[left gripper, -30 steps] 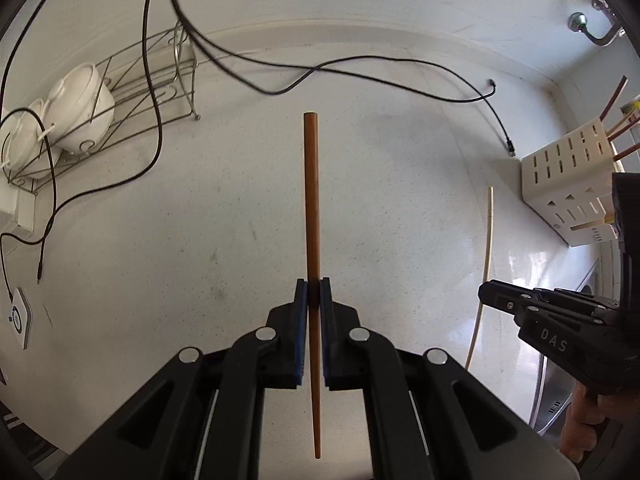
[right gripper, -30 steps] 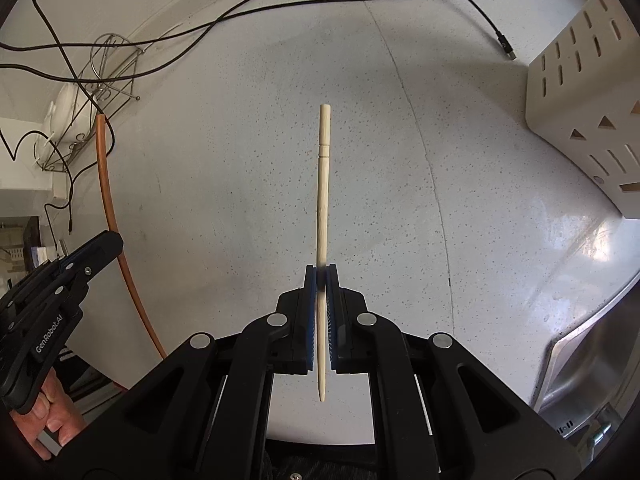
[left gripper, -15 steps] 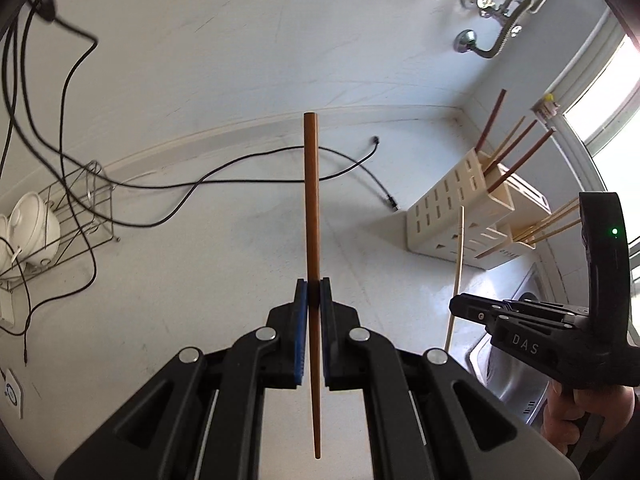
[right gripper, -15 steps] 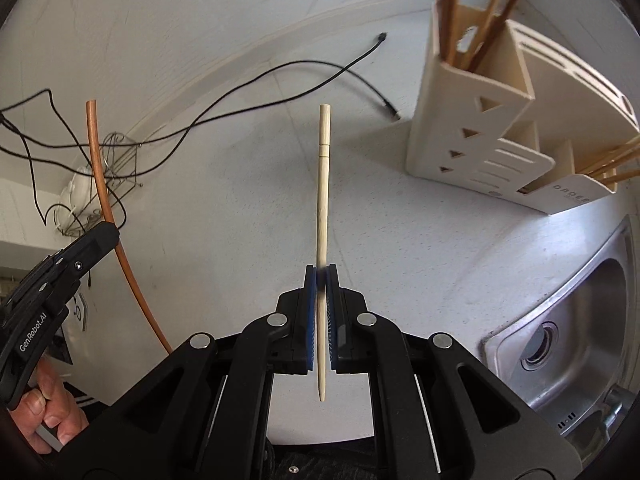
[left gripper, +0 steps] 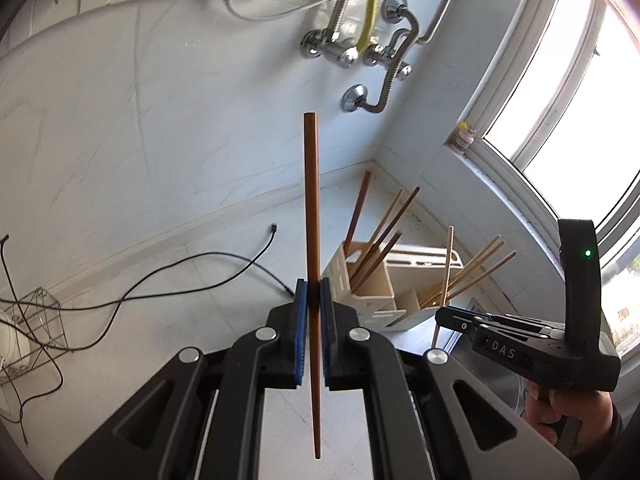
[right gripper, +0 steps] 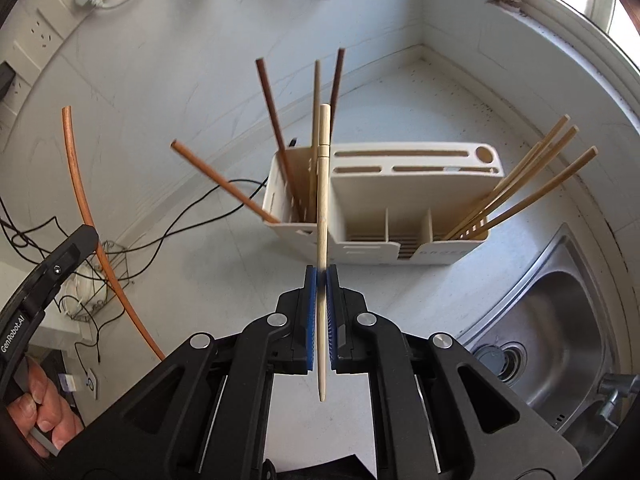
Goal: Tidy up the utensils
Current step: 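Carry both chopsticks over the cream holder and lower them into its slots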
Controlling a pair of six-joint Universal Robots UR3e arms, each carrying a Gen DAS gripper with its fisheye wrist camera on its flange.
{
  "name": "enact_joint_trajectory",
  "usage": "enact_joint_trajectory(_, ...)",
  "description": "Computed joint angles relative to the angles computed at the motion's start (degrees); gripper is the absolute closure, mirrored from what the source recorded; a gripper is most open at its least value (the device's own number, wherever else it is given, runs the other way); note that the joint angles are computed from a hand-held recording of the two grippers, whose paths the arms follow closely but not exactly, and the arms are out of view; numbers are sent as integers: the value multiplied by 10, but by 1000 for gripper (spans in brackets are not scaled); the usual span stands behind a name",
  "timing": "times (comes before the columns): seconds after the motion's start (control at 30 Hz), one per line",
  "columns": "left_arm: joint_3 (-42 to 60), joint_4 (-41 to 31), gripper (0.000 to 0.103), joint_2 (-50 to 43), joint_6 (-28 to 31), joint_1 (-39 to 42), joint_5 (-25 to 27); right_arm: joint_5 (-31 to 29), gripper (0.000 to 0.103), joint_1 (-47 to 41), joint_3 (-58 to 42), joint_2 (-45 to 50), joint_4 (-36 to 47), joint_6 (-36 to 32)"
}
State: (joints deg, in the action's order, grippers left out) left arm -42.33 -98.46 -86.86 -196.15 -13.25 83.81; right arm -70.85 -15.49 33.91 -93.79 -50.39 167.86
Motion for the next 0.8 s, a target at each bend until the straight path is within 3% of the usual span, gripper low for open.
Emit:
enact_joint_trajectory(0.37,242,43,97,-181,1,-81,64,59,98,-110,-79,9,19,-59)
enact_joint_trajectory(0.47,250,97,97,-207,0,-100,91,74,98,-130,-50,-5,-15,-69)
enact_joint_trajectory(0.6,189,200,97,-204,-7,-101,84,99,98,-165,74,-76,-130,-85)
enact_joint_trajectory(0.8,149,284,97,-221,1,-124,122,158,98,-230,165,-119,-185,-121)
